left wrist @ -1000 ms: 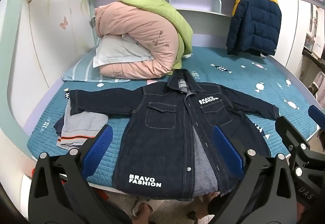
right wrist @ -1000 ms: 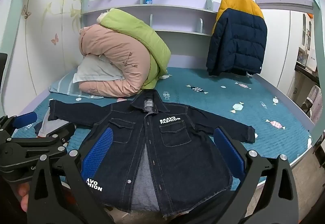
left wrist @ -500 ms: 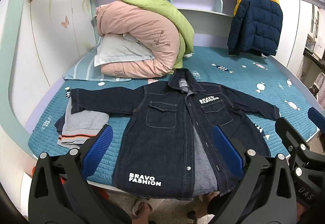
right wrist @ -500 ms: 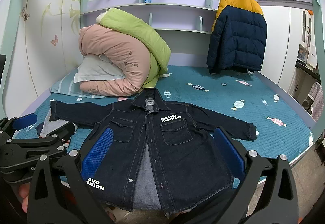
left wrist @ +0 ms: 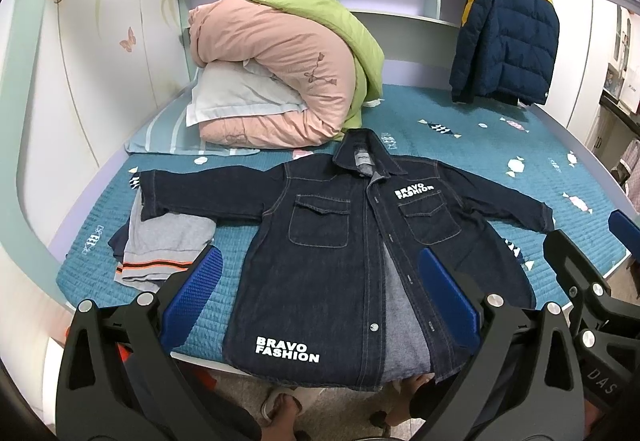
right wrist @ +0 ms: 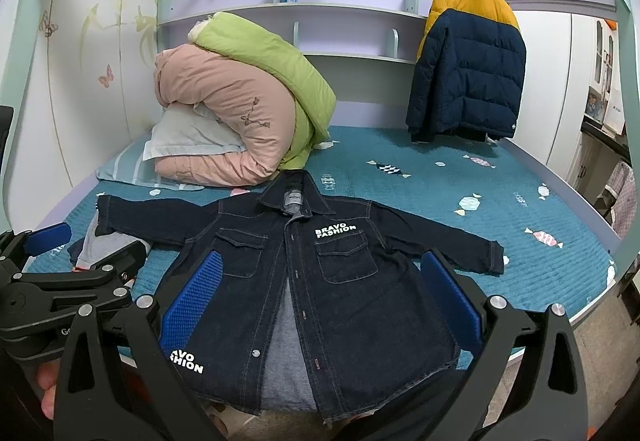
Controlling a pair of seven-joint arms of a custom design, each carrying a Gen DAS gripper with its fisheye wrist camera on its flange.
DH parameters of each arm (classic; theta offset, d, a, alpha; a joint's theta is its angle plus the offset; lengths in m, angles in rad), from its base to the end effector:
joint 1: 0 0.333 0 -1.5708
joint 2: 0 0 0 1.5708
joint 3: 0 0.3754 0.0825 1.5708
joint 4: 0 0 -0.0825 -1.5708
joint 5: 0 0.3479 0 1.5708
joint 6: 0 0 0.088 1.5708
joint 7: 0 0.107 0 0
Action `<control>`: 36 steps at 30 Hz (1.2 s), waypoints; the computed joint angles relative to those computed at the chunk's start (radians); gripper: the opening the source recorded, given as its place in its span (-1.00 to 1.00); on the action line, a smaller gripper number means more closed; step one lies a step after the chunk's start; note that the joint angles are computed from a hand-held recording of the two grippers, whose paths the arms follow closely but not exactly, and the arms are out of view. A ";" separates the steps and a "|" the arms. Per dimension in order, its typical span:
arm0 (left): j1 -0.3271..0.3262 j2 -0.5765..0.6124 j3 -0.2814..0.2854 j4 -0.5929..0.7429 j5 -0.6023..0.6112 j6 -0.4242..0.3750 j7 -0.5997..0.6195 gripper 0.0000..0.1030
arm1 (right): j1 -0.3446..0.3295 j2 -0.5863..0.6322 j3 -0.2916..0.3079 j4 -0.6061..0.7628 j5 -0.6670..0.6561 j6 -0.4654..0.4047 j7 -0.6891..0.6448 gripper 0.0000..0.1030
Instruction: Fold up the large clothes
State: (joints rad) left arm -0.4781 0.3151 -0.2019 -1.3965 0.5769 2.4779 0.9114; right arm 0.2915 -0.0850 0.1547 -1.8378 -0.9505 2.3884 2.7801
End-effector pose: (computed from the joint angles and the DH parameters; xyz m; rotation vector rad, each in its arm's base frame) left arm 0.5502 -0.4106 0.6842 -1.4536 1.9710 -0.9103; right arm 0.4909 0.2317 0.7016 -1.4232 1.8317 -1.0523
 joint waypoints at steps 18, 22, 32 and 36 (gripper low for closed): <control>0.007 -0.005 -0.004 -0.016 -0.021 0.002 0.008 0.91 | 0.006 0.007 -0.003 -0.001 -0.009 0.005 0.017 0.86; 0.013 0.000 -0.012 -0.006 -0.046 -0.008 0.026 0.91 | 0.007 0.006 -0.003 -0.001 -0.009 0.005 0.021 0.86; 0.010 0.001 -0.008 -0.004 -0.049 -0.014 0.028 0.91 | 0.006 0.005 -0.002 -0.002 -0.007 0.001 0.016 0.86; 0.012 -0.003 -0.008 -0.011 -0.049 -0.009 0.027 0.91 | 0.005 0.004 -0.003 -0.004 -0.006 0.006 0.016 0.86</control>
State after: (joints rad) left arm -0.4665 0.3121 -0.2099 -1.4080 0.5275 2.4688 0.9383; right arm 0.2963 -0.0811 0.1519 -1.8416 -0.9568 2.3940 2.7958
